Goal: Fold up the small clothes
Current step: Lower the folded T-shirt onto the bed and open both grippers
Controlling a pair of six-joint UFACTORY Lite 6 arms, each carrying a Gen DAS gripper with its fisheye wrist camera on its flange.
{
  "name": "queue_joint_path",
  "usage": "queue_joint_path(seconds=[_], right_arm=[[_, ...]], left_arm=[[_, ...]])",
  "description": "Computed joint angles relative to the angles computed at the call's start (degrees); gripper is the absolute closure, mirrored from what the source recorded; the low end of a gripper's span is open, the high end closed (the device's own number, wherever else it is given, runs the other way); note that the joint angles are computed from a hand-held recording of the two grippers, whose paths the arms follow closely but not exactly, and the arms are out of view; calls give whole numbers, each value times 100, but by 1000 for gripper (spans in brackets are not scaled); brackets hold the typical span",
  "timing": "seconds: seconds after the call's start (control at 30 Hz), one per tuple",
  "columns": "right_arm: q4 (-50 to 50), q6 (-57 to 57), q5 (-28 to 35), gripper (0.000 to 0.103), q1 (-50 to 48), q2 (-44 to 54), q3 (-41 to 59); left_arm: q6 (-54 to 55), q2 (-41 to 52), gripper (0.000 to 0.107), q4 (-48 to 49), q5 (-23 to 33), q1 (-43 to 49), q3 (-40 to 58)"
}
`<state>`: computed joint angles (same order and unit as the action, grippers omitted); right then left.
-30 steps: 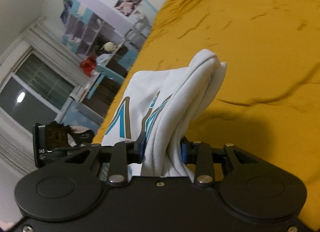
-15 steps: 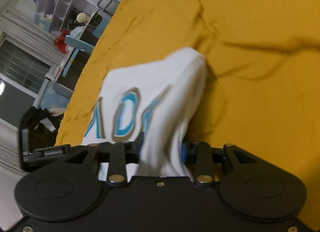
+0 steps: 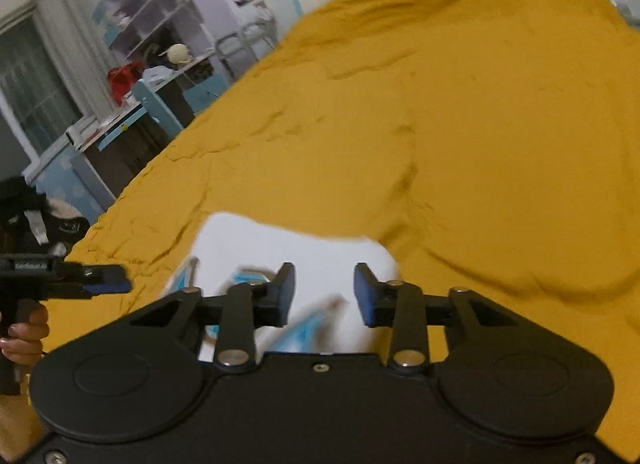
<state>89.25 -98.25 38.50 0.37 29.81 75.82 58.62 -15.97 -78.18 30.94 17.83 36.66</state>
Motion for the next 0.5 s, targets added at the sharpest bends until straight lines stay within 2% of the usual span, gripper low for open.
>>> queue_joint_path(seconds=[0.07,0.17,0.2,0.23,0.33,0.43,0.5], right_arm=[[243,-256,-361,74,311,266,254],[127,-146,-880,76,587,843,755],[114,-129,-1077,76,677,961,825],[108,-104,-1277,77,757,1144,961],[-110,239,-1368,87,747,1636,1429],[-254,488,-1391,88,793,1801,1610],[-177,420,-1456,88,858,1626,1428]], left_arm=[[328,649,59,-649,-494,-659,364],[545,1649,61,-1073,-1204,-1164,931],[415,1942,67,-1027,-1450,-1331,1127],[452,2114,68,-1025,-1633,-1398,1189],[1366,2502,66,-1744,-1505,-1267,1244],[1102,2733,65,-1657,-1601,-1323,1500],[363,2621,69,-1060,-1790,-1411,1584]])
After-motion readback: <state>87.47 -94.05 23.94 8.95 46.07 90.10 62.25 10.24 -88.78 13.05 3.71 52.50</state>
